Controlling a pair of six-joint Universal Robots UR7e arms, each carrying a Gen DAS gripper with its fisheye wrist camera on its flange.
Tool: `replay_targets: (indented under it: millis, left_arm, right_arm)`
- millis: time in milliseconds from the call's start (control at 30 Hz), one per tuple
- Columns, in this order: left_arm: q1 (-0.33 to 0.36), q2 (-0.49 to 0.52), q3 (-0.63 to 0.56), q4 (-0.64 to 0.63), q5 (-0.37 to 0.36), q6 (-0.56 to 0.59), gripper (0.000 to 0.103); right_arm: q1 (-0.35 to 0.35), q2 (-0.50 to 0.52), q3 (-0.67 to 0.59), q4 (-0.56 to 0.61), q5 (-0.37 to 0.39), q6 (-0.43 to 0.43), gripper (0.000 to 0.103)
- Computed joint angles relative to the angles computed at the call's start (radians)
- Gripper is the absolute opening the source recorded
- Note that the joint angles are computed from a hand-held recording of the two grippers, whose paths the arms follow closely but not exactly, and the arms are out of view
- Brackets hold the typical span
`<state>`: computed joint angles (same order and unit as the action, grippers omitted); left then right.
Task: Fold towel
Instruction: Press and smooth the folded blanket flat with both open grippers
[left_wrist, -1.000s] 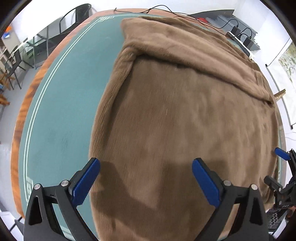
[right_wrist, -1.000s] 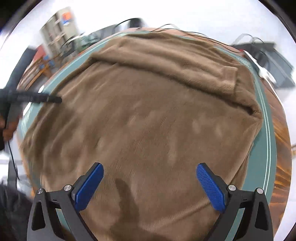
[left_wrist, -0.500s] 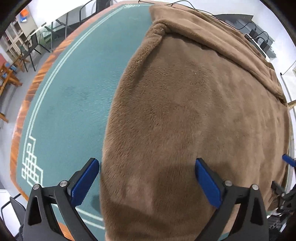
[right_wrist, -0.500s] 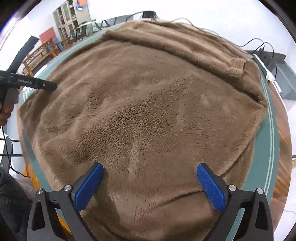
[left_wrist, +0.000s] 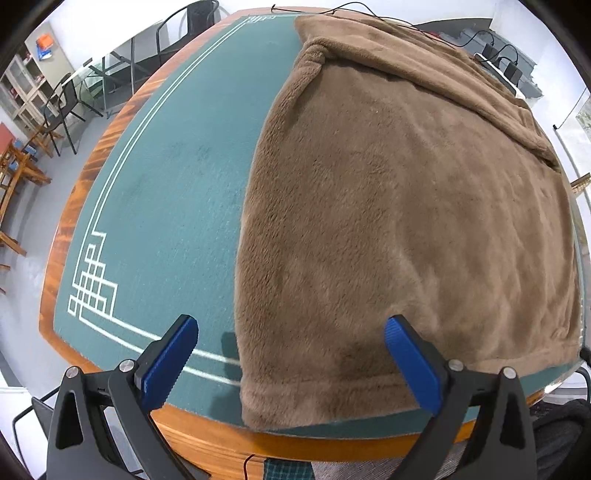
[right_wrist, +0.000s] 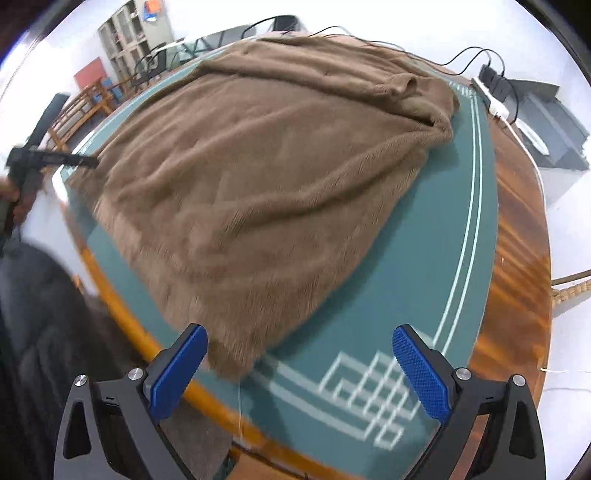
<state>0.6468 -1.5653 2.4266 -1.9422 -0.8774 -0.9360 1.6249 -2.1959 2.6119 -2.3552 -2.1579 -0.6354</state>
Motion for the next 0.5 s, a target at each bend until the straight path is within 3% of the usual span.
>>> replay_targets:
  millis: [133,333,433,500]
  left_arm:
    - [0.019,0.017,-0.009,-0.014,0.002,0.005,0.102]
    - [0.040,0.059,-0.026,-0.050,0.005,0.028,0.102]
    - [0.046,0.072,-0.031,-0.057,0.007,0.032,0.102]
    - [0.049,0.075,-0.033,-0.061,0.009,0.031,0.102]
  right_arm:
    - [0.009,-0.067,-0.004,0.143,-0.002,-0.023,0.068]
    - [0.050,-0.025,0.023,0.122,-0.039,-0.081,0.065]
    - [0.097,0.050,0.045,0.010,-0.079,-0.100,0.060]
    - [0.123,0.108,0.058,-0.065,-0.111,-0.116,0.050]
